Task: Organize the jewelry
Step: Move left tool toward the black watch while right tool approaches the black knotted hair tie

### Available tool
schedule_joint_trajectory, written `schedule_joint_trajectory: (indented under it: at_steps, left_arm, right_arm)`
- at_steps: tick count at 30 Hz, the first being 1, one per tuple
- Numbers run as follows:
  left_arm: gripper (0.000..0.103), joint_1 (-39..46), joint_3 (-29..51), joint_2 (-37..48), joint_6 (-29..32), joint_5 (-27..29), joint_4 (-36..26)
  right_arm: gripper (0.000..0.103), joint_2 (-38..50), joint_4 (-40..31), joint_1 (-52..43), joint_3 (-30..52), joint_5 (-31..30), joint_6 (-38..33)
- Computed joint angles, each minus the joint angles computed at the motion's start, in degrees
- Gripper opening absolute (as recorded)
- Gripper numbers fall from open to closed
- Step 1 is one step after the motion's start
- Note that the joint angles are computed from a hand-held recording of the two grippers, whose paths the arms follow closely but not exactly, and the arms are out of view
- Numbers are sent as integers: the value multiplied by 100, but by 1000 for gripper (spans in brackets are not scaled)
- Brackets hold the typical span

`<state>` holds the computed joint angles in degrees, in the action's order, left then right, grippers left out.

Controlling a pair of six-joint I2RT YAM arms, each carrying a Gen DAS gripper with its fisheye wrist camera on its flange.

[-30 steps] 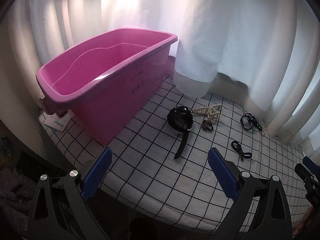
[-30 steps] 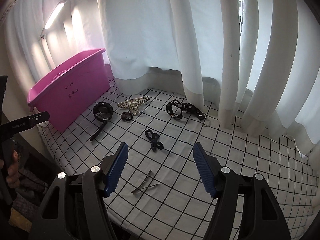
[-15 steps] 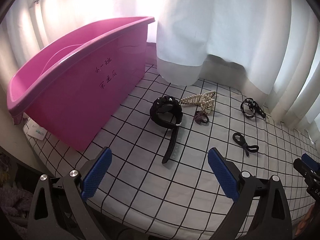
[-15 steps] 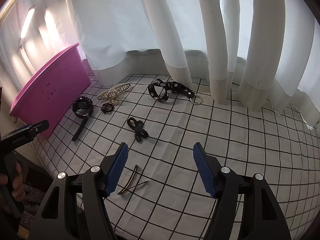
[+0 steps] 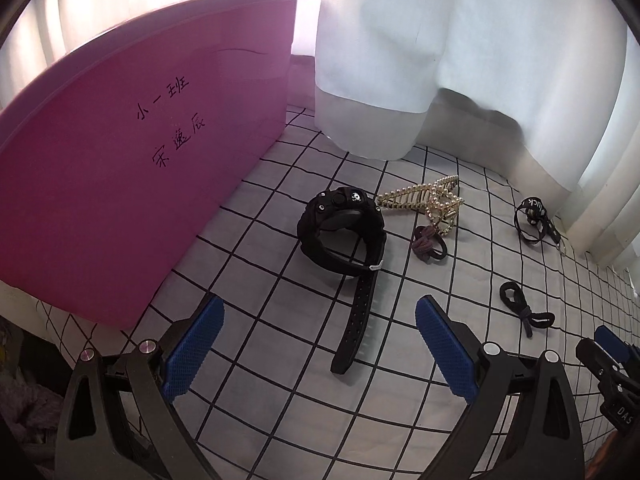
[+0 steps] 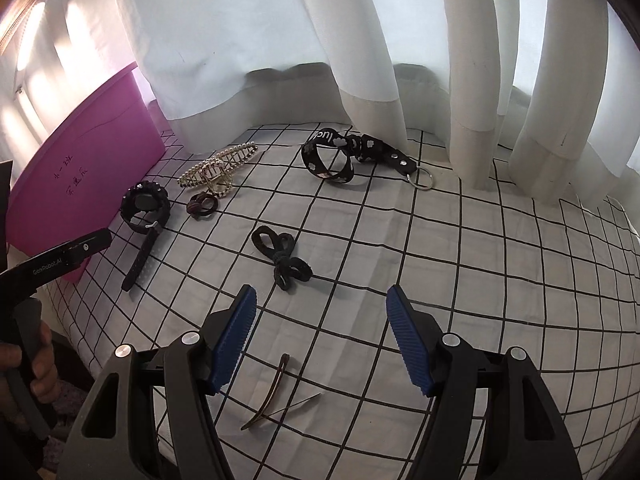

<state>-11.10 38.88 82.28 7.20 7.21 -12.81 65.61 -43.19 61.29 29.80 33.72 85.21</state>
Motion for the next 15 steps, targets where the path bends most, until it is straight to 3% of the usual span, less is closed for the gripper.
schedule_joint_trajectory:
  at_steps: [7,15]
  left_arm:
    - [95,-36,278,795,-160,-106,490]
    - [95,-168,479,1476,-224,-197,872]
  right_arm:
    - [65,296,1310,-891,-296,-381,-1261]
    - [65,838,1927,-1243,-269,-538,-1744]
